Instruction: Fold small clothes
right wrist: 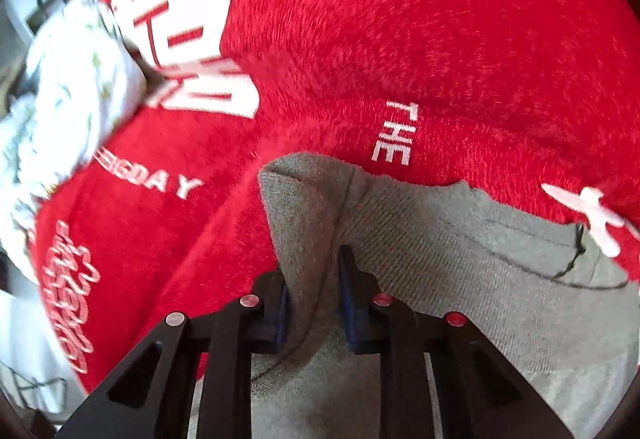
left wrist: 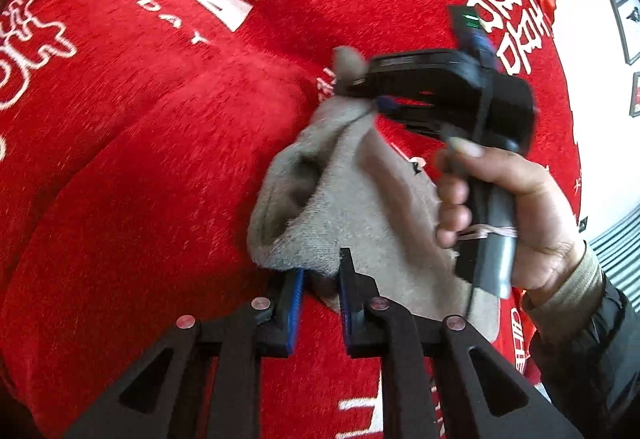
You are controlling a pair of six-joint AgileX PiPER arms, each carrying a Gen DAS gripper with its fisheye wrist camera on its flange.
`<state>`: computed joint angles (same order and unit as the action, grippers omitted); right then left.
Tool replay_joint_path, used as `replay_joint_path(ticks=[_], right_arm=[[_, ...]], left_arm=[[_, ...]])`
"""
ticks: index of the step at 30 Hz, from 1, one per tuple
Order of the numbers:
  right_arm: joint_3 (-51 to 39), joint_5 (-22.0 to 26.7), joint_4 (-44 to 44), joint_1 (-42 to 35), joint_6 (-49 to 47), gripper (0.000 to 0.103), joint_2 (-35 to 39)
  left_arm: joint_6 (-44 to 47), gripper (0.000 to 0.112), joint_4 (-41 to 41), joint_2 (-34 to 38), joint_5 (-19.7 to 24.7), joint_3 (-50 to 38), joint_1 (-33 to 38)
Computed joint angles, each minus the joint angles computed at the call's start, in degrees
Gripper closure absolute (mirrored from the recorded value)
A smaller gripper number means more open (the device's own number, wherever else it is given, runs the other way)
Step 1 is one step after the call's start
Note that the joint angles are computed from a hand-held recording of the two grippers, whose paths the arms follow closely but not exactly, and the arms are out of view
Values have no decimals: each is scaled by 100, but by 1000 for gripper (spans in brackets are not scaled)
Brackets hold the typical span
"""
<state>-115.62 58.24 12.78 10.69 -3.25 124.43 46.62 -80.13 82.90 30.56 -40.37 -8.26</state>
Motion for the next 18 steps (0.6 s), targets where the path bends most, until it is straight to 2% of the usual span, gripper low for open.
replay_joint_path(ticks=[1, 2, 3, 5, 6, 10, 11, 12, 13, 15, 16, 18], right_arm=[[159, -102, 253, -112, -125, 80, -113], [291, -182, 447, -196, -232, 80, -203], [440, -268, 708, -305, -377, 80, -303], [632, -370, 1093, -465, -616, 80, -424], [706, -396, 1214, -526, -701, 80, -481], [1136, -555, 1856, -816, -1188, 80, -688], [1212, -576, 1950, -858, -1268, 80, -719], [1273, -575, 2043, -904, -1348, 80, -744], [1334, -574, 2140, -956, -1426, 80, -768], [1436, -570, 2200, -1041, -1501, 80, -835], [1472, -556, 2229, -1098, -1540, 80, -860], [1428, -463, 2280, -1174, -1565, 80, -841]], left_arm=[[61, 61, -92, -11, -28, 54, 18], [334, 44, -414, -115, 5, 170, 62], [379, 26, -517, -279, -192, 281, 20], [102, 13, -339, -621, -841, 419, -224], [239, 13, -446, -726, -959, 485, -262], [298, 13, -448, -199, -433, 148, -101], [136, 13, -314, -72, -544, -2, -169], [22, 15, -180, 4, -650, -147, -230], [63, 23, -201, 94, -624, -259, -242], [-300, 87, 235, 376, -311, -677, -185], [-419, 94, 409, 433, -231, -764, -188], [-807, 95, 824, 422, -372, -857, -290]])
